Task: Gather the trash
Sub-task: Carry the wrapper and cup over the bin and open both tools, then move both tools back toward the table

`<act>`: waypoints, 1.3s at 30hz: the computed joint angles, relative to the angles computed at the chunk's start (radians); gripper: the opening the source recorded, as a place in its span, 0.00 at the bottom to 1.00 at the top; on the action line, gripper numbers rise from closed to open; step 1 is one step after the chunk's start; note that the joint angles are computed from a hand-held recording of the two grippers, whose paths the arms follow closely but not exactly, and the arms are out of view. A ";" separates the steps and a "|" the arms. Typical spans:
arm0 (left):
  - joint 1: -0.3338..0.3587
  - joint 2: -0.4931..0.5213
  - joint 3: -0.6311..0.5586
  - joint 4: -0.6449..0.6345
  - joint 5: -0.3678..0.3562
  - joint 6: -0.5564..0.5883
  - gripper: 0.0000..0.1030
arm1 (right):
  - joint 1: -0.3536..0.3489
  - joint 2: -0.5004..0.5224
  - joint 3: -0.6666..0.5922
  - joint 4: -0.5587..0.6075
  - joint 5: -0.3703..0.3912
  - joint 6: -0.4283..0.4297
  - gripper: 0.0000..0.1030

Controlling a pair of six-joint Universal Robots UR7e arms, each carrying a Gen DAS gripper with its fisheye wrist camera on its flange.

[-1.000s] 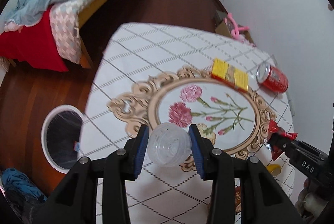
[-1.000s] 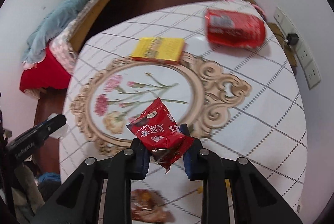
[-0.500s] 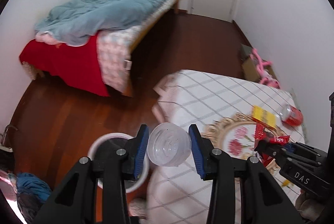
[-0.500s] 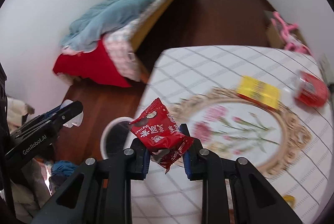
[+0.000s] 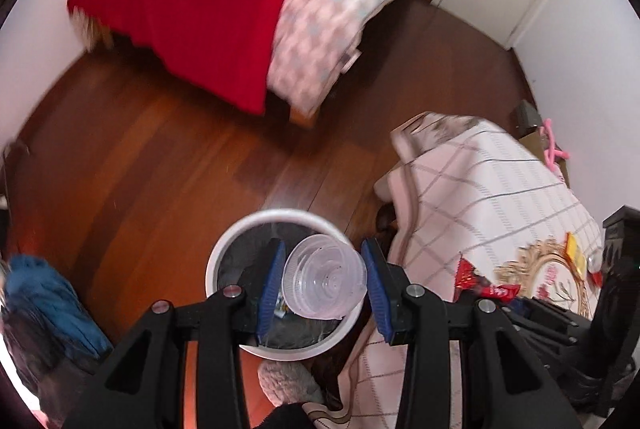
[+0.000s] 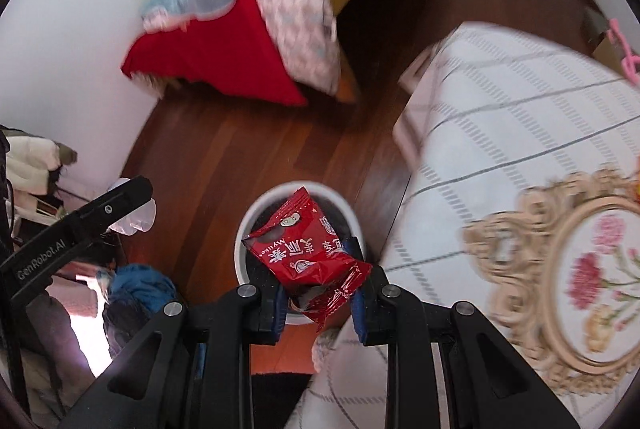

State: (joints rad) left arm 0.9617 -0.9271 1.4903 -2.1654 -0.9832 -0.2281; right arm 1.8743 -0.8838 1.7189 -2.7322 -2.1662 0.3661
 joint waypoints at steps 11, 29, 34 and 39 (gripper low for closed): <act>0.156 0.134 -0.183 0.177 -0.109 -0.070 0.36 | -0.110 0.267 -0.290 0.250 0.046 0.007 0.25; 0.130 0.005 0.008 0.201 0.222 -0.202 1.00 | -0.082 0.360 -0.405 0.424 -0.076 -0.002 1.00; 0.109 -0.043 0.057 0.207 0.239 -0.219 1.00 | -0.035 0.337 -0.386 0.486 -0.139 0.046 1.00; 0.076 -0.087 0.092 0.196 0.242 -0.220 1.00 | -0.010 0.294 -0.341 0.475 -0.144 0.064 1.00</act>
